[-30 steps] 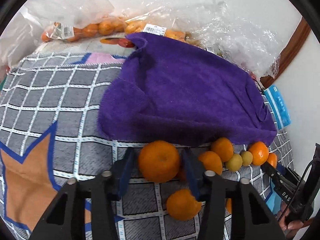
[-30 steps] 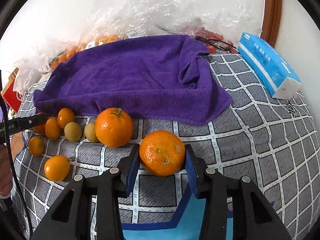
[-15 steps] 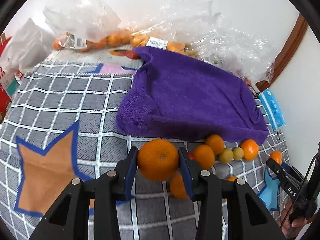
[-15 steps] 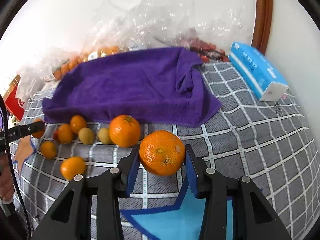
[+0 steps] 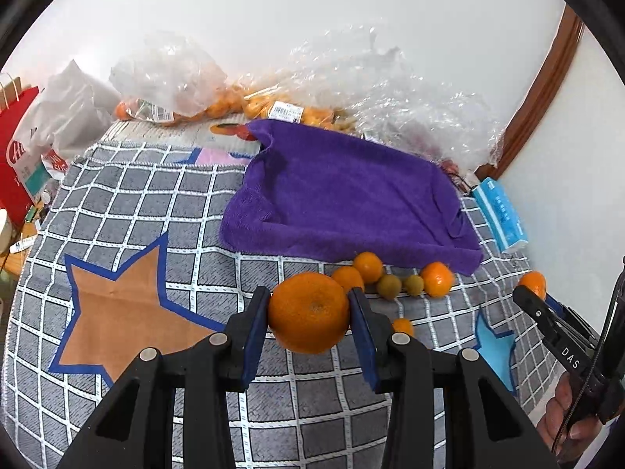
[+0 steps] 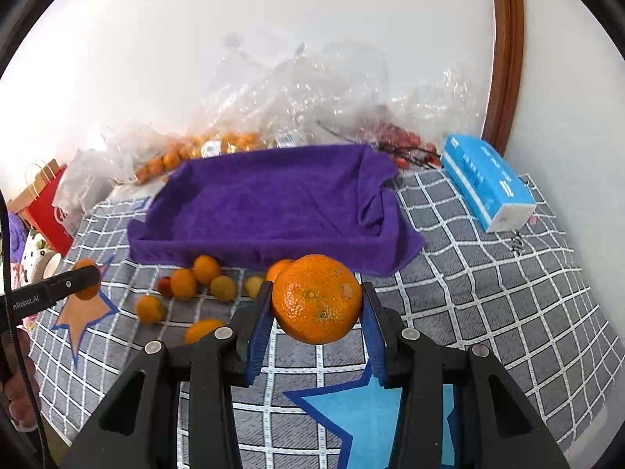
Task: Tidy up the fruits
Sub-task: 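Carry both oranges onto the purple towel and open both tools to release them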
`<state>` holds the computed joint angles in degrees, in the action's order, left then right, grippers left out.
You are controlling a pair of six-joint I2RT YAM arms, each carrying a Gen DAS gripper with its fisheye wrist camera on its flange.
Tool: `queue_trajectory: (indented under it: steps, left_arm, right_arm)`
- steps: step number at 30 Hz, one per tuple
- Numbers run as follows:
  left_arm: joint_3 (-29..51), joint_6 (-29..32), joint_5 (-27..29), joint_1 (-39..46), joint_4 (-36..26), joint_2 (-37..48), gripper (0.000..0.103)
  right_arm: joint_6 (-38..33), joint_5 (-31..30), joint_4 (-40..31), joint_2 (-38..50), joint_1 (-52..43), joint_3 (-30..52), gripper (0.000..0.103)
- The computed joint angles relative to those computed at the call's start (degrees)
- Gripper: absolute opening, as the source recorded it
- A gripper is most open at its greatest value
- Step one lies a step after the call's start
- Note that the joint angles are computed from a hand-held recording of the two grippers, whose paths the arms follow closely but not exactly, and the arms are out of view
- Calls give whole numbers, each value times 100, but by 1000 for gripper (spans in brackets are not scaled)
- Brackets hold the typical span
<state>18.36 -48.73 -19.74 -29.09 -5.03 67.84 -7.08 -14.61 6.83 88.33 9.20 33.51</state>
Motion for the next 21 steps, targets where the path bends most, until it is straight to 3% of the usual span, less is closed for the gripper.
queue_trajectory:
  steps: [8,21]
  left_arm:
    - [297,121,-105,19,-443,-288,39]
    - [1025,1108,372,962,-153,353,39]
  right_arm:
    - [141,-13,-216,-123,160,261,43]
    - [324,116,-179,752,432,1369,43]
